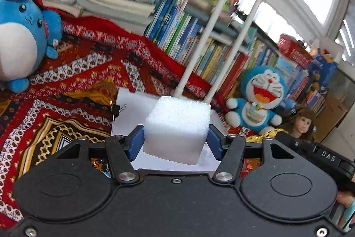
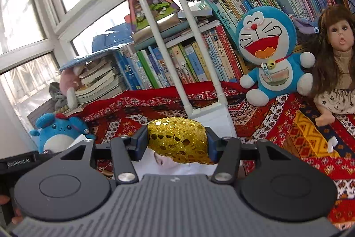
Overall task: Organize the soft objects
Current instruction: 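Carry the foam cube with the left gripper while the right gripper carries the gold pillow to the tray, then release the foam cube with the left gripper while the right releases the gold pillow in the tray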
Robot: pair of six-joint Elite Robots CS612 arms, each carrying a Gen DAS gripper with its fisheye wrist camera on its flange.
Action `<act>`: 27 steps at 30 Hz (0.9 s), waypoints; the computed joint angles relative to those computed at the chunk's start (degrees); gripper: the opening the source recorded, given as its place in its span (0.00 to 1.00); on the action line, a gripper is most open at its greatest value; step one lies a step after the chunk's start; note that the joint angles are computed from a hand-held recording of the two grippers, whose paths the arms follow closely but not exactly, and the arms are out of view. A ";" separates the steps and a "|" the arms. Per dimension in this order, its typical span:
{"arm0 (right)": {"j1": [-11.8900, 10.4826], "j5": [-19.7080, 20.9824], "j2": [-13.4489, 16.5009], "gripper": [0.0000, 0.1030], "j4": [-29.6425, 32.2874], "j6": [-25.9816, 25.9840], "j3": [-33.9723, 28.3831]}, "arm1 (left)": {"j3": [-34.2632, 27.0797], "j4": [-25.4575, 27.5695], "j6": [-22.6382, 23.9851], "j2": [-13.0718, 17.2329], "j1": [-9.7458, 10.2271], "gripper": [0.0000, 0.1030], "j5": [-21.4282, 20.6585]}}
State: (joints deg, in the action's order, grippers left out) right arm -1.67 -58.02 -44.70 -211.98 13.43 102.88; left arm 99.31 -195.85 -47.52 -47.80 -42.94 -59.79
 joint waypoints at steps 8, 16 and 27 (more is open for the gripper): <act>2.21 -7.17 1.43 0.55 9.18 -4.98 -4.60 | -6.14 14.45 -2.19 2.37 2.28 0.56 0.09; 3.26 -9.08 2.88 0.55 15.70 -7.62 -6.97 | -9.15 18.84 -1.95 4.37 3.64 0.56 -2.77; 2.91 -5.87 3.21 0.55 19.66 -8.87 -7.08 | -10.22 19.64 -2.04 5.63 4.70 0.57 -7.60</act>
